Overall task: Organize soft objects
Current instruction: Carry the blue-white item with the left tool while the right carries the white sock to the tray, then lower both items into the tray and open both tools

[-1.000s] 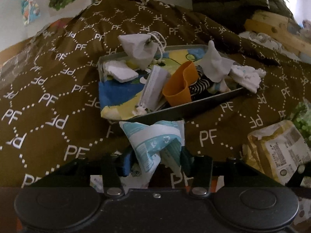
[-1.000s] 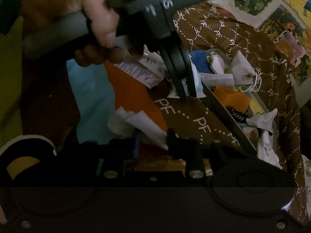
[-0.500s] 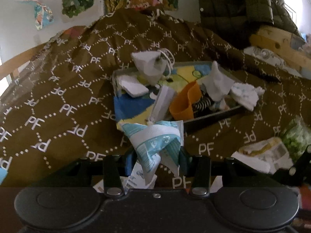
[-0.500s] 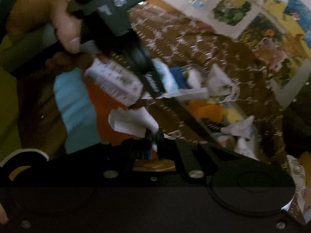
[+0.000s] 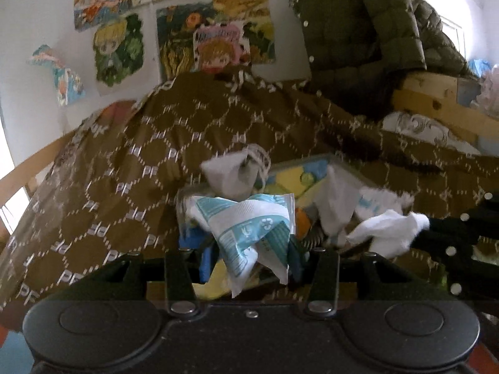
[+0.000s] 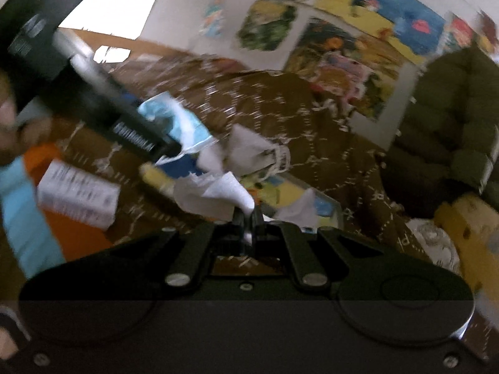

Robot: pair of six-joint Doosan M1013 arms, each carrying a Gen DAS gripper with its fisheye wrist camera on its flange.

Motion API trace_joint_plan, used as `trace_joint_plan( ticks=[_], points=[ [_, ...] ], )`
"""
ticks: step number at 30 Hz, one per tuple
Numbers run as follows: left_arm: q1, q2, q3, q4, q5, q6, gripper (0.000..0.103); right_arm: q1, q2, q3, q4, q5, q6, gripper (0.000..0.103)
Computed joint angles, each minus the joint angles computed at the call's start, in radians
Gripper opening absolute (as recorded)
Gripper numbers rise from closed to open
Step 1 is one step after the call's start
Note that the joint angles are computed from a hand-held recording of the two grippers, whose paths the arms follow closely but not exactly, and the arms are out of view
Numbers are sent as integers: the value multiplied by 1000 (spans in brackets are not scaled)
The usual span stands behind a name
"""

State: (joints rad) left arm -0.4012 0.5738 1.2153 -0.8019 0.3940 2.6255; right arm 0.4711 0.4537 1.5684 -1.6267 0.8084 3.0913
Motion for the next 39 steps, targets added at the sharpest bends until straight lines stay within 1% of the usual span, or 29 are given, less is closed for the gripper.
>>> trace_joint_plan(
  ticks=[4, 8, 10, 12, 15, 20, 23, 27, 28, 30, 33, 38, 39],
  points=[
    [-18, 17, -29, -57, -25, 44, 49, -38, -5, 0, -57, -7, 107, 0],
    [-32, 39, -64, -101, -50, 97, 50, -87, -10, -5, -105, -18, 210, 0],
    [-36, 56, -91, -102, -49, 91, 50, -107, -8, -12, -129, -18, 244, 0],
    [-41, 74, -117, -80, -55, 63, 51, -132, -4, -21, -144, -35, 287, 0],
    [-46, 109, -169, 14, -43, -58, 51, -167, 12, -50, -114, -77, 298, 0],
    [-43, 169, -261, 152, 9, -288, 51, -212, 50, -113, -32, -147, 236, 0],
    [-40, 192, -299, 192, 33, -372, 51, -224, 75, -158, 2, -151, 183, 0],
    [-40, 225, -352, 285, 75, -502, 51, -239, 99, -198, 12, -173, 209, 0],
    [-39, 233, -367, 305, 94, -539, 51, -242, 101, -201, 12, -179, 236, 0],
    [-37, 251, -400, 349, 137, -626, 51, -248, 104, -198, -22, -193, 354, 0],
    [-34, 282, -453, 396, 203, -714, 51, -265, 123, -206, -14, -224, 419, 0],
    [-33, 329, -534, 450, 284, -813, 52, -289, 168, -255, 91, -265, 364, 0],
    [-33, 337, -548, 458, 298, -830, 52, -292, 175, -259, 97, -270, 375, 0]
  ],
)
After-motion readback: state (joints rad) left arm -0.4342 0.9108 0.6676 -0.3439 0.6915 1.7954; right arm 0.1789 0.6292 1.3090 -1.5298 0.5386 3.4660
